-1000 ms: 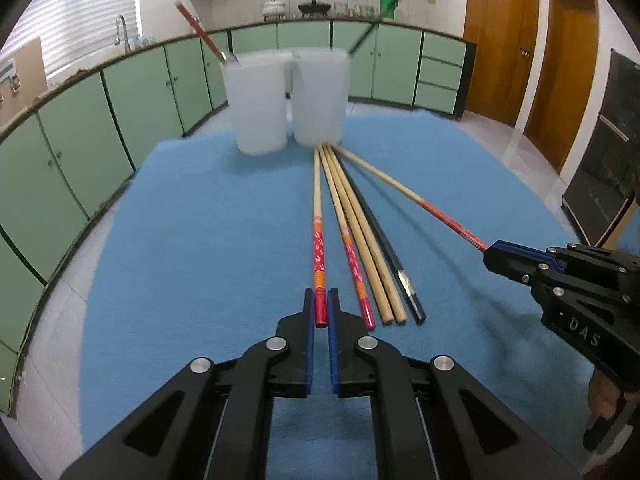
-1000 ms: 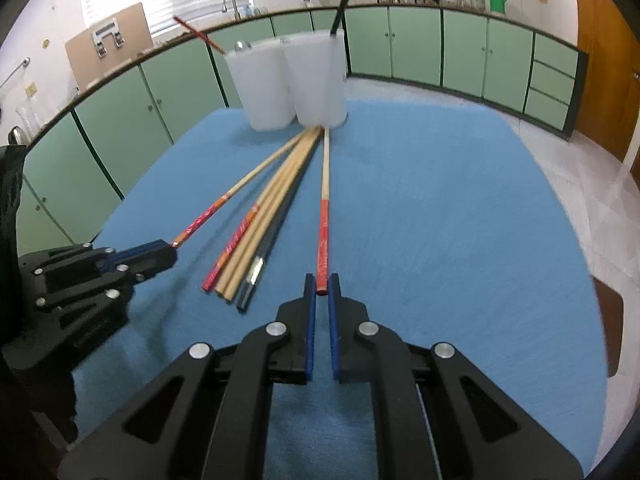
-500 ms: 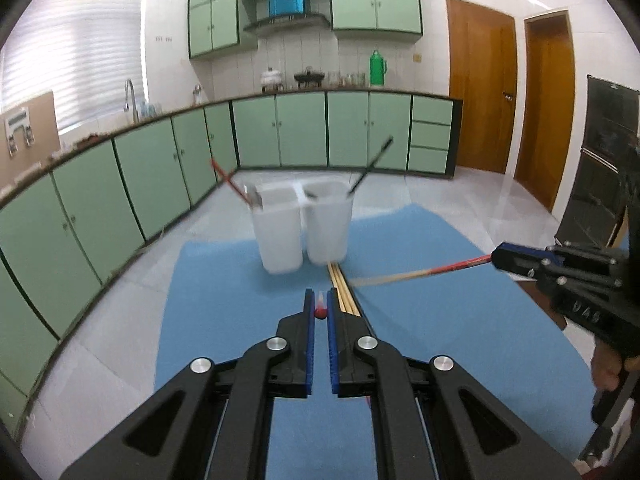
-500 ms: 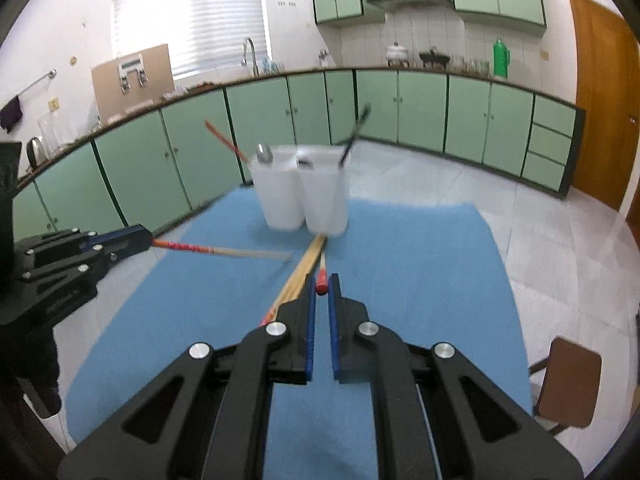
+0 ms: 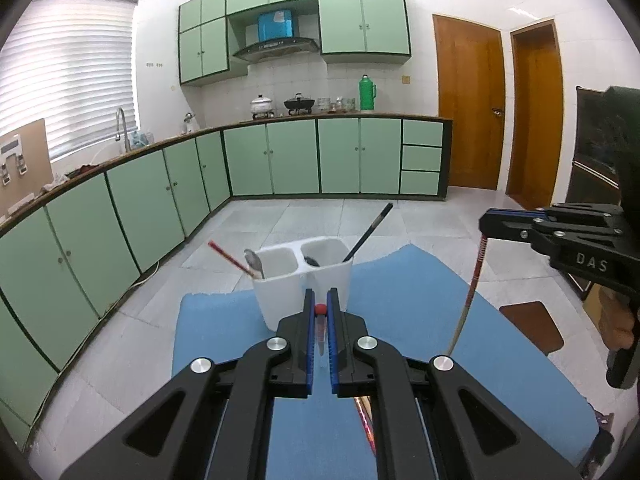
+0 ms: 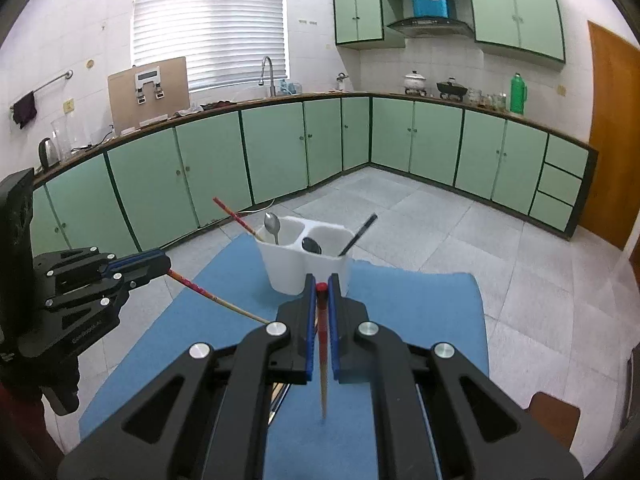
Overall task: Organize utensils
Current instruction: 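Lift both red chopsticks and lower them into the white utensil holder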
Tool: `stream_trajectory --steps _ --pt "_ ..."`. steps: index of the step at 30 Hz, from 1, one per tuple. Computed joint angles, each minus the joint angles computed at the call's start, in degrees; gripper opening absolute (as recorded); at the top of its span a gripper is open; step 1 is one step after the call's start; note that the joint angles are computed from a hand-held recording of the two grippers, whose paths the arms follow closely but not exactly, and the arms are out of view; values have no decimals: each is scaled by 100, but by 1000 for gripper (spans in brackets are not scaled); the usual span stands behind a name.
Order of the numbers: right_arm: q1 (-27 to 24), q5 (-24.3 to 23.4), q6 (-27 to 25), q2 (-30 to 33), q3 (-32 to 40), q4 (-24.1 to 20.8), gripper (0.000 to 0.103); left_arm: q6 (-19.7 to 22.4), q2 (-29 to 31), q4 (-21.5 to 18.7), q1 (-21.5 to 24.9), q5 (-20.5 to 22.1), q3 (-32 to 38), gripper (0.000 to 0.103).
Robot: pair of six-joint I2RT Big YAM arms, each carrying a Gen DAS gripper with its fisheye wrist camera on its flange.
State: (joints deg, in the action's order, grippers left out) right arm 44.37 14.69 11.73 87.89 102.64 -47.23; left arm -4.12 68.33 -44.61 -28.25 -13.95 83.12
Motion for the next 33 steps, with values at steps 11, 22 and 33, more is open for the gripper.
stream_trajectory --steps 11,22,33 --pt "-277 -258 -293 494 1372 224 5 466 218 312 111 -48 748 6" --pt "-574 -13 -545 1644 3072 660 5 691 740 285 407 13 1489 5" --pt "-704 44 -256 2709 4010 25 5 454 1291 218 775 401 1621 6"
